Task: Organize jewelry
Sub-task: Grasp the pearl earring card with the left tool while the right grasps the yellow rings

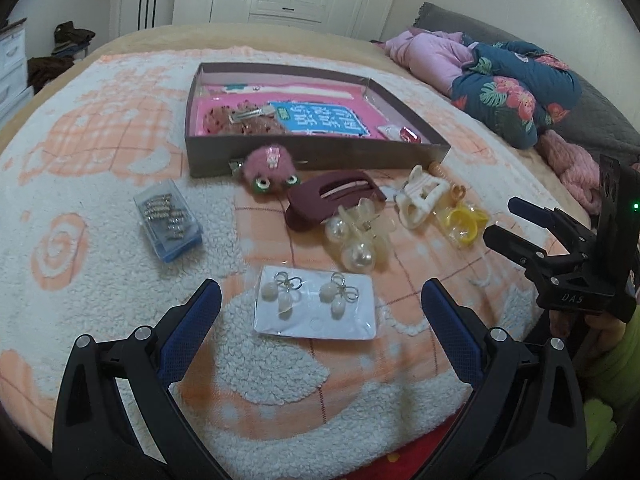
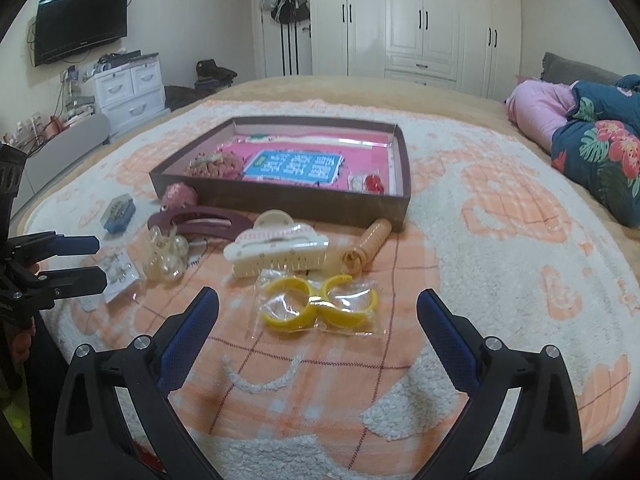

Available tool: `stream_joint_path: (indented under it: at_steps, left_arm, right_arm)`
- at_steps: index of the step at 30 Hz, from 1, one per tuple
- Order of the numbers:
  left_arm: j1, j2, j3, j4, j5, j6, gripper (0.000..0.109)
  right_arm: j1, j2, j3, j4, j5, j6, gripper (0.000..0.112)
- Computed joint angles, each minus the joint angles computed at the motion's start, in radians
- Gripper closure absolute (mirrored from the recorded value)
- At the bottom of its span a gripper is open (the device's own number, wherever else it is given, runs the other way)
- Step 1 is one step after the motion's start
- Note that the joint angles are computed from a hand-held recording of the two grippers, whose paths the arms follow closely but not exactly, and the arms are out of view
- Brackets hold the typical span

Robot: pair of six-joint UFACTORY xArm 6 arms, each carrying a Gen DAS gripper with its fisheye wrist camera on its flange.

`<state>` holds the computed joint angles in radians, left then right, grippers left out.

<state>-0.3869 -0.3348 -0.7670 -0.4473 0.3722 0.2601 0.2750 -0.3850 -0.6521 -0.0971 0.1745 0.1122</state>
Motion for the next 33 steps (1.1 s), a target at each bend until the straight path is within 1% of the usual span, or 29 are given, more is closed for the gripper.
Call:
stream_joint_path:
  at_steps: [2,6,8,9,13,18,19,20,21,24,28,29,31,33]
  left_arm:
    - [0.001,0.006,-0.001,-0.004,-0.001,0.007,0.017]
    - [0.0,0.025,-0.009,-0.039,0.004,0.045,0.017]
    - [-0.003,0.032,-0.009,-0.035,-0.002,0.047,0.017]
    - [-0.005,0.034,-0.008,-0.034,-0.007,0.052,0.017]
    - [-0.011,0.044,-0.008,-0.016,-0.021,0.049,0.017]
    - [-0.016,0.053,-0.009,0.017,-0.031,0.033,0.017]
    - [-0.017,0.055,-0.01,0.021,-0.031,0.031,0.017]
    - [-0.017,0.055,-0.009,0.025,-0.031,0.028,0.017]
    - [-0.018,0.059,-0.011,0.035,-0.033,0.019,0.017]
    - [-0.02,0.06,-0.009,0.058,-0.036,0.003,0.019]
    - [-0.018,0.056,-0.004,0.071,-0.042,-0.013,0.03]
    - [-0.016,0.055,-0.003,0.074,-0.043,-0.016,0.036]
    - [-0.014,0.054,-0.001,0.1,-0.043,-0.039,0.039]
    - [-0.013,0.05,0.0,0.09,-0.039,-0.028,0.045]
  right_arm:
    - [-0.003,0.017,-0.009,-0.034,0.005,0.03,0.016]
    - [-0.005,0.056,-0.033,-0.013,0.023,0.021,0.016]
    - [-0.006,0.08,-0.048,-0.004,0.034,0.017,0.016]
    - [-0.003,0.091,-0.057,0.023,0.041,-0.006,0.016]
    - [-0.002,0.125,-0.079,0.001,0.045,0.012,0.016]
    - [0.0,0.141,-0.081,0.026,0.033,-0.011,0.016]
    - [0.001,0.139,-0.077,0.043,0.028,-0.031,0.018]
    - [0.005,0.137,-0.074,0.067,0.027,-0.062,0.028]
    - [0.006,0.132,-0.069,0.06,0.023,-0.063,0.031]
    - [0.012,0.119,-0.058,0.095,0.016,-0.1,0.034]
    - [0.022,0.093,-0.04,0.172,0.019,-0.171,0.035]
    - [0.025,0.086,-0.036,0.203,0.022,-0.199,0.035]
    - [0.028,0.074,-0.032,0.232,0.027,-0.223,0.035]
    - [0.033,0.059,-0.028,0.282,0.034,-0.253,0.035]
